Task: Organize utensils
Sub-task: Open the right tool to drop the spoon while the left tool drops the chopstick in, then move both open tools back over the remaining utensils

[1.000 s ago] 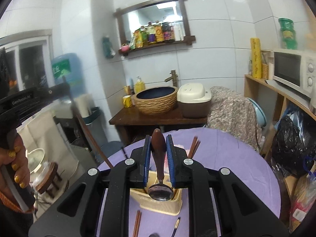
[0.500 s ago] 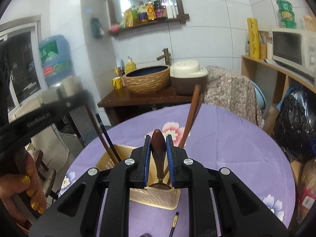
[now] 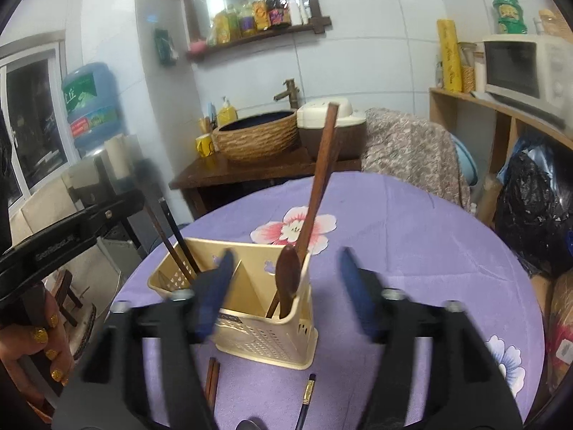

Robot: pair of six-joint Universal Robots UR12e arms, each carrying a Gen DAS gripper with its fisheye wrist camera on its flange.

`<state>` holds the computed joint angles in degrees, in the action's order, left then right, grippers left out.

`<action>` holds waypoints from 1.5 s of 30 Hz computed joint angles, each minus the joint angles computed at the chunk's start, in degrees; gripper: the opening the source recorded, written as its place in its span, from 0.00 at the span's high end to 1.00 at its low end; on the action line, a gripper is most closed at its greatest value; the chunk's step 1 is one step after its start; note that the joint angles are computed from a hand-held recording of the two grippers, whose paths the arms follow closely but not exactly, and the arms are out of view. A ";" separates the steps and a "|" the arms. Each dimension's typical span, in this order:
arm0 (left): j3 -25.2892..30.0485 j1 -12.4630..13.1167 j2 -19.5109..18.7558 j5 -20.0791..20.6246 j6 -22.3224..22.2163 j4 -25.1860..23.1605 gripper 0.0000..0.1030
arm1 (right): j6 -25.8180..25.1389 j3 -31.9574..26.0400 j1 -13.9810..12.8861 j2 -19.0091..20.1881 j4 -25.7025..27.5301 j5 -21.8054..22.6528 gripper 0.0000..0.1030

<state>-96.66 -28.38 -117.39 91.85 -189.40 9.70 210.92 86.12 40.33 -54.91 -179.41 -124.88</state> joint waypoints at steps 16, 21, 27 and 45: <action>-12.67 -0.03 4.72 2.56 0.85 -0.71 0.05 | 3.82 7.69 4.56 -2.89 5.96 -4.58 0.06; -15.78 -0.01 4.79 1.78 -1.11 -3.92 0.05 | 7.74 9.93 6.05 -2.47 9.12 -6.58 0.06; -18.77 -0.82 4.40 3.05 -1.48 -1.85 0.05 | 12.69 11.99 7.68 -2.20 11.85 -8.21 0.06; -17.84 -3.35 3.44 2.11 -1.26 -8.66 0.10 | 21.39 14.23 8.25 -3.98 16.72 -6.78 0.06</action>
